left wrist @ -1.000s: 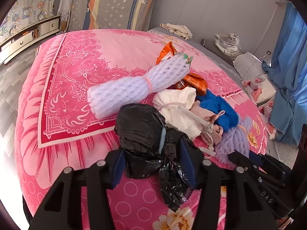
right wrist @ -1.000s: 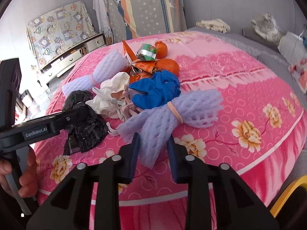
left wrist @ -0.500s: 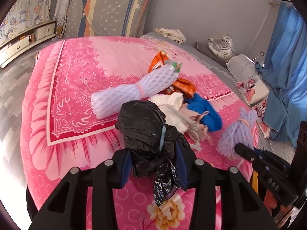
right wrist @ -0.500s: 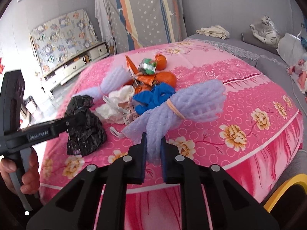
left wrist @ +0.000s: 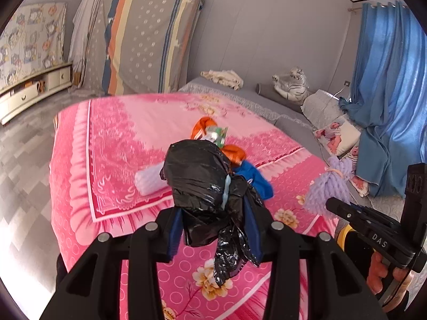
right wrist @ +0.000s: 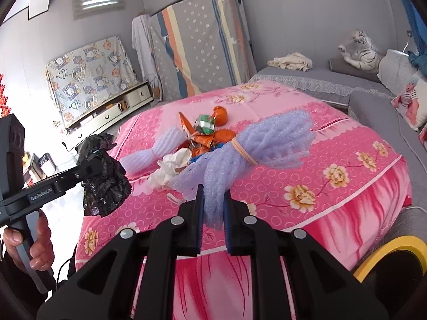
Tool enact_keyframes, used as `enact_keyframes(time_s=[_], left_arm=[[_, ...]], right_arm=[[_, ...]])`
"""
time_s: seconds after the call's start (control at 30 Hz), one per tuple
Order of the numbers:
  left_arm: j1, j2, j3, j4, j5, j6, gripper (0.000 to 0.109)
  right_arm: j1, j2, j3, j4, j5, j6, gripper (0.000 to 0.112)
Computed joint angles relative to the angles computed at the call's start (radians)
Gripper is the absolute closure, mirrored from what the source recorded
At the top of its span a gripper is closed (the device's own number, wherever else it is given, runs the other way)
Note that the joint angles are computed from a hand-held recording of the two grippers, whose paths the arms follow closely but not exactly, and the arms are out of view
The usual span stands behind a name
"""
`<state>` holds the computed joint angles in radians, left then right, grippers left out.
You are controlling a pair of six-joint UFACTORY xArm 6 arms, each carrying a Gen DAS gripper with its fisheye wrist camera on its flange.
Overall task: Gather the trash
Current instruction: 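Carry the black bag and lavender foam sleeve with both tools over the bin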
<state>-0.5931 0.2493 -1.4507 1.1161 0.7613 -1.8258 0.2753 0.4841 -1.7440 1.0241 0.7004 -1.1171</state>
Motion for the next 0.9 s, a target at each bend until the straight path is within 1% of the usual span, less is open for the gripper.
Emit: enact_keyframes(time_s=[0.13,0.33,0.47,0.67,0.83,0.9], left_arm=[[-0.029,0.015,-0.041,0.017,0.044,0.024,0.070],[-0.056,0.038,-0.096,0.034,0.067,0.049,0.070],[-0.066,0.046,-0.118,0.050,0.068,0.058,0.070],[-0.086,0.088,-0.192,0.071,0.074,0.110,0.070],[-0.101,0.154,-0.293,0.082,0.071,0.169,0.070],[-0.103,0.184,-0.339,0.080,0.058,0.194,0.070]], right_arm=[[-0.009,-0.021,0.020,0.027,-0.012,-0.013,0.101],[-0.028,-0.053,0.051,0.075,-0.009,-0.046,0.101],[-0.042,-0.067,0.057,0.109,-0.009,-0.054,0.101],[-0.065,-0.088,0.073,0.153,-0.028,-0.071,0.101],[-0.084,-0.113,0.098,0.195,-0.057,-0.093,0.101],[-0.091,-0.120,0.105,0.213,-0.073,-0.106,0.101]])
